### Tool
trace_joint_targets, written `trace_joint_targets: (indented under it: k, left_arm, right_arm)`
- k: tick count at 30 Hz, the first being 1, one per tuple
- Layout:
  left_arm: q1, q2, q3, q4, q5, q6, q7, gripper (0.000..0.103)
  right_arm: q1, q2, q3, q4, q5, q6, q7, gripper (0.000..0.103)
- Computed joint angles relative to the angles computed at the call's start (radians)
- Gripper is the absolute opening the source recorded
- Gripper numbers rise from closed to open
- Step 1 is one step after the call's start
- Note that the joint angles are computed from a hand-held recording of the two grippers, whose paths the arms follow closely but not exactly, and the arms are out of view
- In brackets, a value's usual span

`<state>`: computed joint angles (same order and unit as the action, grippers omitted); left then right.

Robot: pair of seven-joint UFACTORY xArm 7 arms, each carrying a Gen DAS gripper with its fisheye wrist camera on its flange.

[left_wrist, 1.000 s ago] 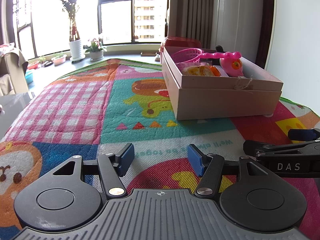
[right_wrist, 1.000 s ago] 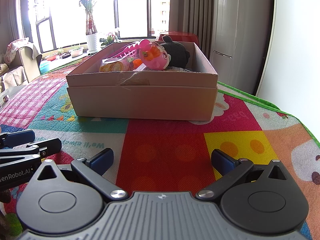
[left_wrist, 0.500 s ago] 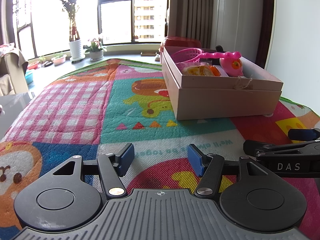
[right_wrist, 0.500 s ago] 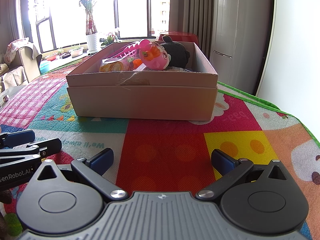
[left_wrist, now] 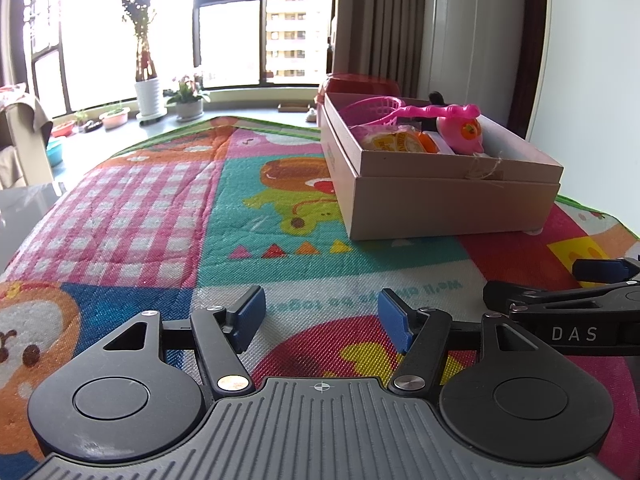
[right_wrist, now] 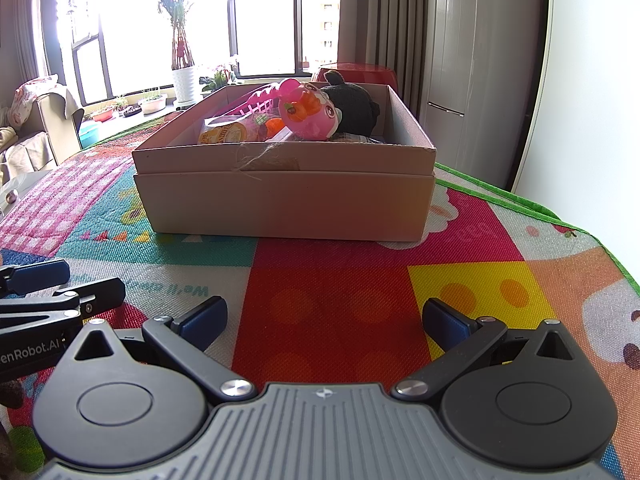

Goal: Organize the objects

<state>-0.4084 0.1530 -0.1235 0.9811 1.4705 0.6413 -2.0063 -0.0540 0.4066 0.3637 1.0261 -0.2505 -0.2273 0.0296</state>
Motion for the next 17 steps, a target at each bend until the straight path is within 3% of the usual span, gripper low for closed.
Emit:
trace_joint_targets:
  k: [17]
  left_arm:
    - [-0.002,-0.003,-0.001,-0.003,-0.007,0.007,0.012,0.067]
  right_arm:
    - [0.0,-0.002,0.0,-0.001,-0.003,-0.001,0.003,0.103]
